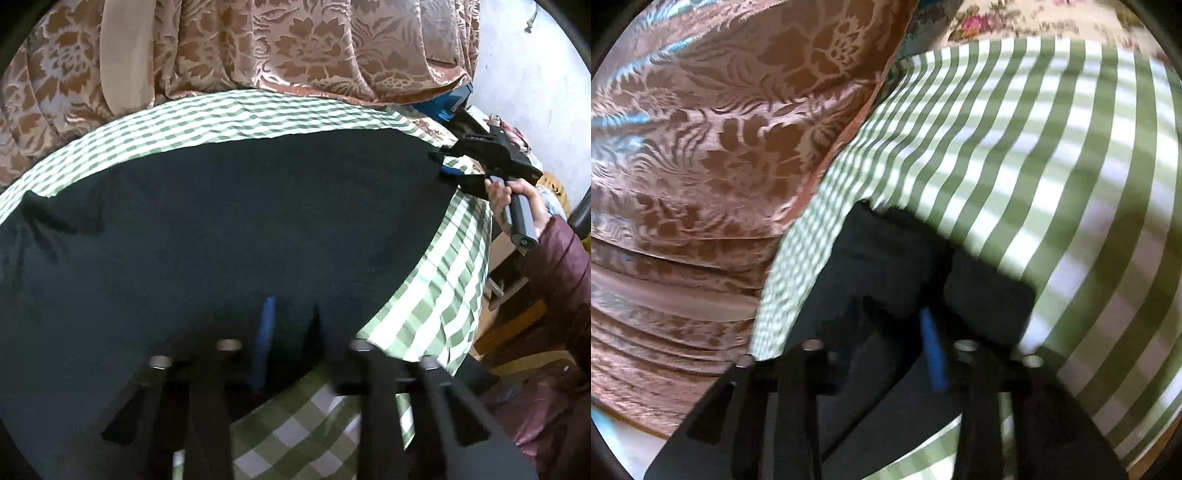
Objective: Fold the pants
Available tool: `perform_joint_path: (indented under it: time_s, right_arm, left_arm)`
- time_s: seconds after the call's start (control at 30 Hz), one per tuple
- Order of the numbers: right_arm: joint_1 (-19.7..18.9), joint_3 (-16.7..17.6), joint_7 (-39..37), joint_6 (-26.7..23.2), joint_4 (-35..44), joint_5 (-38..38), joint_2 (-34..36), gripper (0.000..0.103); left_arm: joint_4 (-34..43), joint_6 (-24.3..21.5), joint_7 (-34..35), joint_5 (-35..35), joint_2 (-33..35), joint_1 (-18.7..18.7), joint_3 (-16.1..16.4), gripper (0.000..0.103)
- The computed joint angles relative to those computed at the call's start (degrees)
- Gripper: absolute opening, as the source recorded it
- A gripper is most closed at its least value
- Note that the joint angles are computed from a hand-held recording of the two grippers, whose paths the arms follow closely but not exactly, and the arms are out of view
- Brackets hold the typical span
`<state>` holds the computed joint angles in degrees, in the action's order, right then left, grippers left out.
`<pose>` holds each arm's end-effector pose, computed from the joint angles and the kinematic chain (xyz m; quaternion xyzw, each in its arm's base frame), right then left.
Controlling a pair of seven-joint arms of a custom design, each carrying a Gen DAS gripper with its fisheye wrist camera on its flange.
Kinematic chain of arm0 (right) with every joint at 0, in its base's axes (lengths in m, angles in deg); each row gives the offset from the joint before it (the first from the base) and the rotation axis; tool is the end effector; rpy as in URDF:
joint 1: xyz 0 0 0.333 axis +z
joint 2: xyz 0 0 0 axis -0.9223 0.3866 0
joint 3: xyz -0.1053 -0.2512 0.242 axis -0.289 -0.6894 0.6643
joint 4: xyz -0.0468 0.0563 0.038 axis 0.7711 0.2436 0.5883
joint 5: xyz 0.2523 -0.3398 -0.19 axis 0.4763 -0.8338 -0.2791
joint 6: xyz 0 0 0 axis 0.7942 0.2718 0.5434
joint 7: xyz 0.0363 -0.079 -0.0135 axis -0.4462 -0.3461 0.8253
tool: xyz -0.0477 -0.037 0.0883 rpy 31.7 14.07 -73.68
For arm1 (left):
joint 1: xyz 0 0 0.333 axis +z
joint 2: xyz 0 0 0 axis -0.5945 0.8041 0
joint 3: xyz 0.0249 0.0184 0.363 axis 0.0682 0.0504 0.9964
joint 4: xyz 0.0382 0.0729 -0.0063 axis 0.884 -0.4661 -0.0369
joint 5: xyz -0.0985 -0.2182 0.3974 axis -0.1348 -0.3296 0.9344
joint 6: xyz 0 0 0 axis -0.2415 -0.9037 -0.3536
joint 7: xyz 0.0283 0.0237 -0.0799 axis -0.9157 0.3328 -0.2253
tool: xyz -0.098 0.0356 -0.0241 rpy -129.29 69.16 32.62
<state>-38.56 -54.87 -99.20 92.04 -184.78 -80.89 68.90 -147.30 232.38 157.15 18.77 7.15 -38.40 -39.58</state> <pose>0.5992 0.3741 0.3457 -0.2827 0.8613 -0.0150 0.4220 0.6336 -0.1466 0.3335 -0.4167 0.8429 -0.3373 0.0459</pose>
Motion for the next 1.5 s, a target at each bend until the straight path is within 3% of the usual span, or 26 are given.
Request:
perform_joint_path:
  time_s: [0.1, 0.2, 0.3, 0.43, 0.63, 0.73, 0.8, 0.87, 0.93, 0.97, 1.0, 1.07, 1.13, 1.2, 1.23, 1.3, 1.37, 1.43, 1.47, 1.5]
  right_arm:
    - [-0.67, 1.1, -10.65, -1.55, -0.05, 7.59, -0.42, 0.006]
    - [1.35, -0.57, -11.58, -2.33, -0.11, 5.26, -2.53, 0.006]
    - [0.74, 0.51, -14.98, -3.53, -1.68, 5.95, -5.04, 0.006]
    - [-0.69, 2.53, -22.05, -4.53, -5.22, 13.51, -6.46, 0.006]
    - [0.31, 1.04, -15.36, -2.62, -8.34, 14.24, -4.7, 0.006]
    - [2.46, -2.06, -3.81, -0.57, -7.68, 4.96, -3.62, 0.005]
    - [1.28, -0.9, -4.94, -0.67, -7.51, 5.18, -3.47, 0.006]
    - [0.5, -0.37, -5.56, -0.09, -7.82, 5.3, -3.79, 0.007]
    - [0.42, -0.68, -2.45, 0.72, -8.76, 2.91, -4.88, 0.014]
    - [-0.43, 0.7, -6.12, -1.14, -10.17, 6.54, -6.23, 0.019]
    - [-1.33, 2.79, -13.8, -4.88, -11.79, 13.98, -7.92, 0.031]
    - [-1.28, 4.64, -21.74, -11.02, -12.76, 20.33, -10.2, 0.031]
    - [-0.51, 4.6, -20.9, -12.04, -11.65, 16.15, -11.14, 0.031]
    - [-0.87, 5.06, -23.54, -10.08, -7.96, 13.76, -9.25, 0.035]
    - [-1.28, 5.71, -28.65, -9.41, -5.57, 16.13, -7.54, 0.046]
    - [-1.91, 7.47, -41.98, -10.08, -0.2, 24.2, -3.28, 0.052]
    - [-3.28, 9.79, -53.22, -12.07, 3.94, 32.86, 0.74, 0.054]
    - [-5.25, 12.34, -59.49, -16.93, 5.54, 40.91, 3.03, 0.054]
    - [-4.68, 11.8, -61.62, -19.63, 5.9, 44.32, 3.59, 0.054]
    - [-3.86, 10.21, -61.76, -19.15, 4.98, 46.4, 4.03, 0.048]
  left_arm:
    - [0.01, -0.14, 2.52, -2.59, -0.52, 0.5, -0.32, 0.004]
    - [0.17, -3.27, 5.24, -6.73, -1.82, 1.47, -0.01, 0.004]
    - [0.37, -7.67, 6.39, -9.5, -2.8, 2.08, 1.16, 0.004]
    - [0.06, -11.7, 6.39, -9.27, -3.14, 1.94, 2.45, 0.004]
    - [-0.37, -13.17, 4.57, -6.03, -1.91, 1.32, 2.8, 0.004]
    - [-0.34, -12.74, 3.18, -4.37, -1.35, 1.13, 2.76, 0.004]
    - [-0.03, -13.62, 2.0, -3.24, -1.08, 1.29, 2.74, 0.004]
    - [0.3, -14.68, 0.69, -3.62, -1.1, 1.77, 2.8, 0.01]
    - [0.08, -16.72, 0.52, -3.98, -2.0, 2.51, 3.02, 0.022]
    - [-0.01, -18.65, 0.79, -5.08, -2.51, 3.14, 3.24, 0.038]
    - [-0.05, -20.39, 0.71, -5.93, -2.91, 3.67, 3.59, 0.045]
    - [-0.14, -22.9, 0.85, -7.65, -3.86, 4.47, 4.3, 0.045]
    - [-0.17, -23.61, 1.92, -10.45, -4.48, 4.88, 4.79, 0.045]
    - [0.97, -21.73, 1.84, -12.46, -3.63, 4.53, 4.87, 0.045]
    - [1.64, -20.42, 1.44, -12.58, -2.95, 4.22, 4.77, 0.045]
    - [3.51, -16.46, -2.29, -11.03, -0.56, 3.07, 4.31, 0.045]
    - [3.95, -13.39, -5.41, -8.02, 0.75, 2.27, 3.78, 0.045]
    - [2.98, -9.41, -8.09, -3.12, 1.25, 1.16, 3.53, 0.045]
    - [2.3, -7.28, -9.42, -0.93, 1.32, 0.78, 3.45, 0.045]
    - [1.27, -5.84, -7.57, -2.32, 1.11, 1.28, 2.72, 0.045]
